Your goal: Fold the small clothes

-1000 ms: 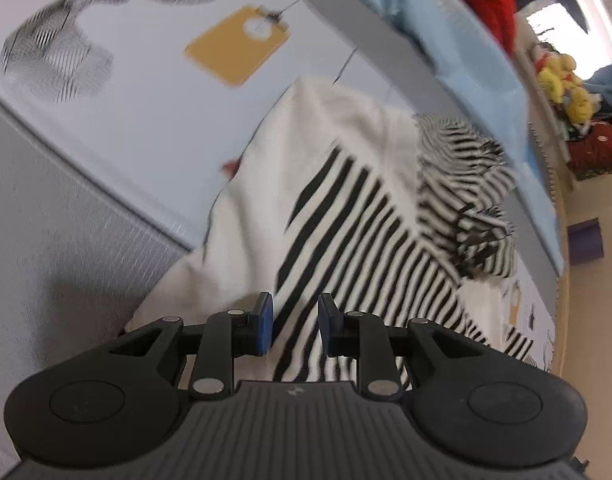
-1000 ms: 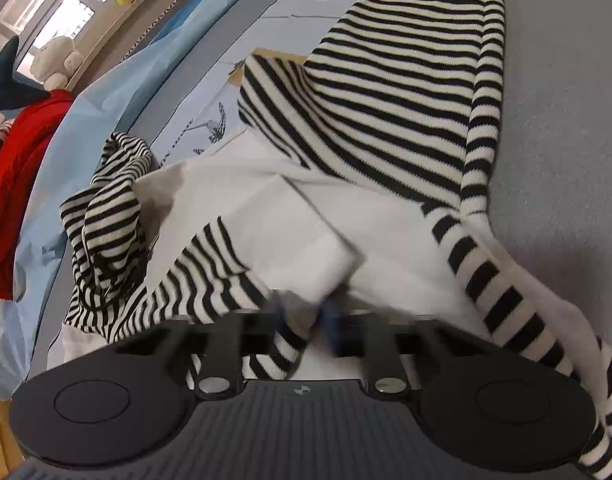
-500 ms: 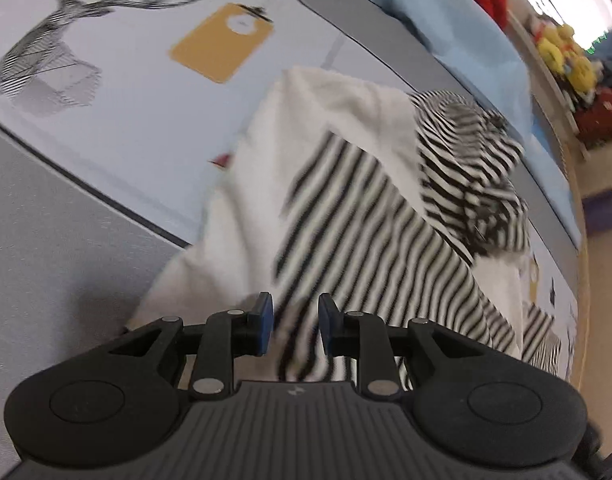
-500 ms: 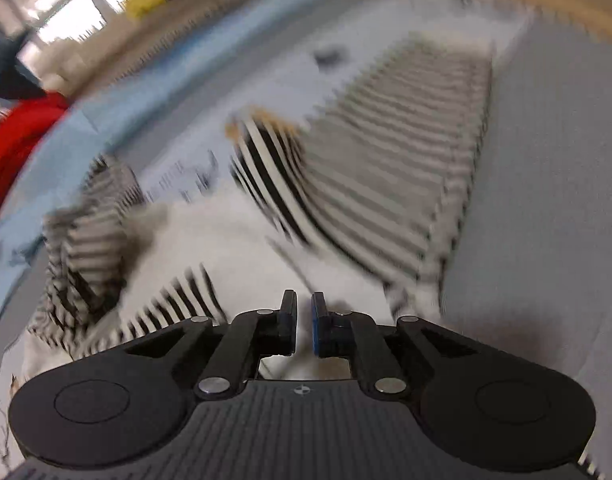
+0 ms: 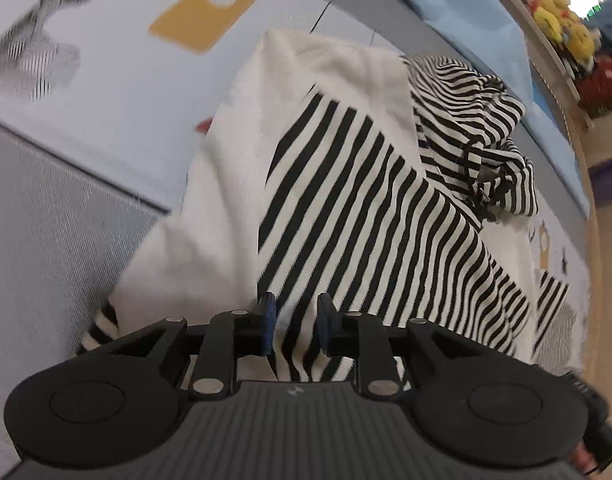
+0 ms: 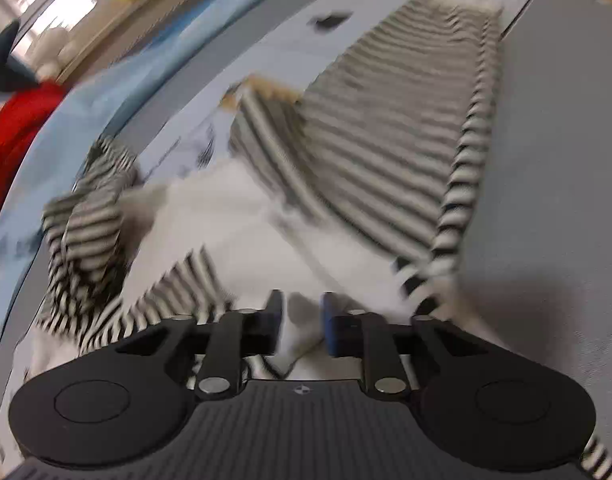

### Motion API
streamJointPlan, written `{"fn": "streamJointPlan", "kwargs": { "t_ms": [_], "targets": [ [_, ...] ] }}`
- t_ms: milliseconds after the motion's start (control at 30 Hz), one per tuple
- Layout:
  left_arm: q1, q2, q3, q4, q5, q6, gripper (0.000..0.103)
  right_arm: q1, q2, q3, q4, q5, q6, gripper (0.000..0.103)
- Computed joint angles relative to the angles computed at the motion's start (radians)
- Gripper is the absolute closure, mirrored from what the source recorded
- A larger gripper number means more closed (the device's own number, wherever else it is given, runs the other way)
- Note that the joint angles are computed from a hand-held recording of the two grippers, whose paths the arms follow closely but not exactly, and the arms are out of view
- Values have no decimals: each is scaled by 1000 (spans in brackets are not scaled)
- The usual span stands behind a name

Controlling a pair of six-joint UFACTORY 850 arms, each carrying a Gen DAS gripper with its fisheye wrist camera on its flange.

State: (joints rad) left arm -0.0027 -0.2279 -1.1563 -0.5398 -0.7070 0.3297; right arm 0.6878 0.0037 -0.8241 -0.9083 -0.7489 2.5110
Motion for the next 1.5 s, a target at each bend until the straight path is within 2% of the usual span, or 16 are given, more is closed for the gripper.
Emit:
{"fn": "streamJointPlan", "kwargs": {
  "t_ms": [67, 233, 300, 367, 467, 600, 667, 800, 900, 967, 1033, 1167, 1300, 1333, 1367, 1500],
  "targets": [
    [3, -4, -4, -10, -11, 15, 77, -6, 0, -1, 36, -31, -4, 64],
    [-15, 12, 5, 39, 21, 28, 77, -33, -7, 11, 52, 41, -54, 64],
    [-37, 27, 16, 73, 57, 48, 77, -23, -12, 4, 5, 44, -48, 96],
    [-60, 46, 32, 100, 91, 81, 77, -6, -9, 1, -92, 16, 7, 98],
    [-93, 64, 54, 126, 116, 153, 77, 29, -2, -7, -215, -63, 45, 99],
    [-142, 49, 70, 265, 98, 142, 68, -39, -5, 6, 29, 52, -112, 98],
    [-162, 59, 87, 326, 124, 120, 68, -45, 14, 31, 50, 76, -81, 96],
    [-160, 71, 92, 242, 134, 182, 66, 2, 30, 17, -82, -39, -55, 89],
    [-194, 58, 104, 369, 146, 92, 63, -64, 50, 55, 32, 145, -159, 82],
    [-215, 75, 115, 416, 180, 63, 63, -72, 75, 88, 51, 171, -113, 82],
    [-214, 88, 116, 337, 189, 117, 56, -67, 93, 89, 22, 124, -132, 82],
    [-231, 102, 119, 296, 198, 129, 54, -60, 168, 126, -138, 2, -96, 81],
    [-245, 121, 135, 275, 211, 163, 54, -120, 283, 228, -209, -38, -63, 84],
    [-245, 125, 138, 261, 215, 179, 54, -143, 321, 262, -235, -42, -46, 96],
    [-246, 132, 144, 257, 220, 185, 54, -175, 358, 297, -264, -41, -36, 100],
    [-242, 138, 152, 213, 232, 223, 54, -348, 448, 396, -354, -1, 36, 96]
  ]
}}
